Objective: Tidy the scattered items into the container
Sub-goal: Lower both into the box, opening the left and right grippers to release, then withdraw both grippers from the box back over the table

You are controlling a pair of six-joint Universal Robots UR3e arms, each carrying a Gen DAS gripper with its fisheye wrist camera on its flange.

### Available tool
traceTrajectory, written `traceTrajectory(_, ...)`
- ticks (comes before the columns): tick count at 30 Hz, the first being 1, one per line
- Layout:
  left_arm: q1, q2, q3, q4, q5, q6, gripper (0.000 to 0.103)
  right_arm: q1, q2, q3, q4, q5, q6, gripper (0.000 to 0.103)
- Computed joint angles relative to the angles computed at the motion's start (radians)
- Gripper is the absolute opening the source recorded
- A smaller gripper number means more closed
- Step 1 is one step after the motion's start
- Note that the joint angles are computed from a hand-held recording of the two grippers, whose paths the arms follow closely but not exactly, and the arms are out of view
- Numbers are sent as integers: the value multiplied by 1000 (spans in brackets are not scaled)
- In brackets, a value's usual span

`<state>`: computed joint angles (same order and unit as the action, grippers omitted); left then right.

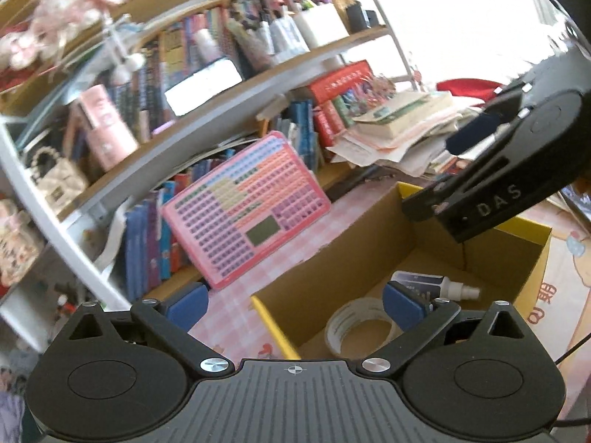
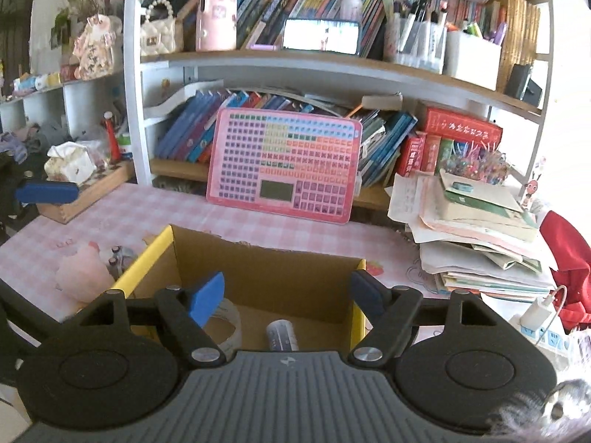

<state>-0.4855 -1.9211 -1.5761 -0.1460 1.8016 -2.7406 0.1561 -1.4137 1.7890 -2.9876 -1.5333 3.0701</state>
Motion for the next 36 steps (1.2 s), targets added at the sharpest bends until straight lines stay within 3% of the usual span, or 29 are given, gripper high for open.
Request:
traceTrajectory(8,22,174,-180,16,2,-123,102,53,-85,119,-78,-95,49,77)
traceTrajectory(17,82,299,-328,41,-49,-178,103,179,-98,146,-78,-263,146,79)
traceTrajectory(21,146,372,-415,72,-124,-203,103,263,-81,146,-95,-380,213,80)
traceTrajectory(29,346,559,-594,57,-315,-153,103,445,-1,80,-13,-604,420,80)
traceTrajectory(36,530,734,-714,-57,-499,-90,103,607,88,-52,135,-772,584,82)
